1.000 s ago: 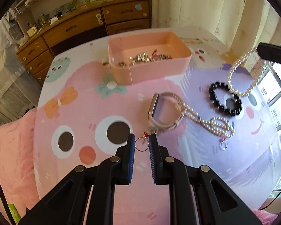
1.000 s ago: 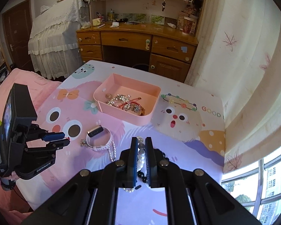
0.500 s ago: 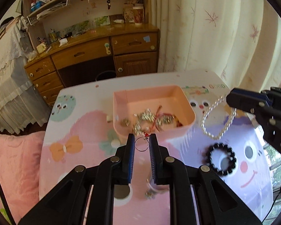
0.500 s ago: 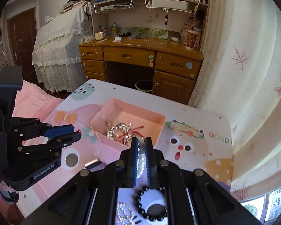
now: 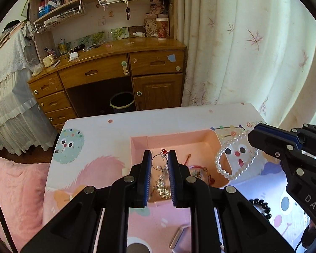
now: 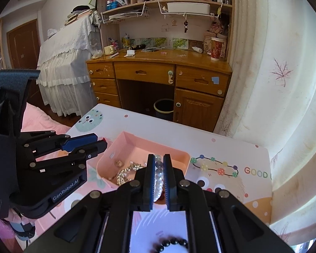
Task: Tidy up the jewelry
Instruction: 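Carry the ring with the left tool while the right tool carries the necklace over the pink box, then open the left tool over the pink box while the right tool releases the necklace into it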
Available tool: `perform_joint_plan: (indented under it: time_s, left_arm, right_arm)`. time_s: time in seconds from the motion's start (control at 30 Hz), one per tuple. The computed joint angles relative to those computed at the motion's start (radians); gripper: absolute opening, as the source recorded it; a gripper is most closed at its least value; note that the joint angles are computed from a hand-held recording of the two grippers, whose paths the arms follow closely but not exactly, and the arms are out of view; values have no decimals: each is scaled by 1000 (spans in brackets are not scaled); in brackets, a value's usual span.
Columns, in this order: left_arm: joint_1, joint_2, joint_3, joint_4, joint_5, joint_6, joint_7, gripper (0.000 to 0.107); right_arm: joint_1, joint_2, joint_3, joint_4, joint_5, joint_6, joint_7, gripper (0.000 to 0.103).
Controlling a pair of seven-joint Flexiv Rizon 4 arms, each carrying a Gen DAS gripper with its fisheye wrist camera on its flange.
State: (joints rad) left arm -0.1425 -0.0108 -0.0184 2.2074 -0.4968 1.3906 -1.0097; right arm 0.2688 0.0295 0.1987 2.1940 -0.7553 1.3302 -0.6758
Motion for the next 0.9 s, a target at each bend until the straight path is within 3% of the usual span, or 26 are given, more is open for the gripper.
perform_joint_plan:
  time_s: [0.23, 0.3, 0.33, 0.37, 0.4, 0.47, 0.53, 0.67, 0.77, 0.9]
  left_arm:
    - [11, -28, -7, -21, 12, -19, -2, 14]
    - [18, -34, 1, -32, 53, -49, -38, 25]
    - [22, -39, 6, -43, 91, -68, -72, 41]
    - [26, -42, 8, -46, 105, -74, -87, 54]
    - [27, -42, 6, -42, 99, -66, -84, 57]
    - [29, -37, 2, -31, 89, -44, -76, 60]
    - [31, -34, 4, -29, 99, -41, -85, 67]
    - [32, -22, 8, -19, 120, -37, -100, 67]
    - [35, -8, 21, -19, 206, -43, -173, 67]
    - [30, 22, 22, 15, 179, -33, -153, 68]
  right_arm:
    - [2, -24, -9, -17, 33, 8, 8, 8]
    - [10, -28, -5, -22, 88, -5, -27, 8]
    - [15, -29, -3, -26, 117, -20, -45, 10]
    - [20, -29, -1, -32, 140, -43, -54, 18]
    - [23, -28, -1, -36, 152, -61, -59, 24]
    - [24, -23, -2, -34, 149, -83, -43, 48]
    - [18, -15, -5, -23, 141, -70, -24, 52]
    - [17, -6, -1, -24, 204, -90, -20, 60]
    - [19, 7, 5, -26, 268, -126, -28, 60]
    - [15, 43, 15, -7, 278, -190, -9, 60]
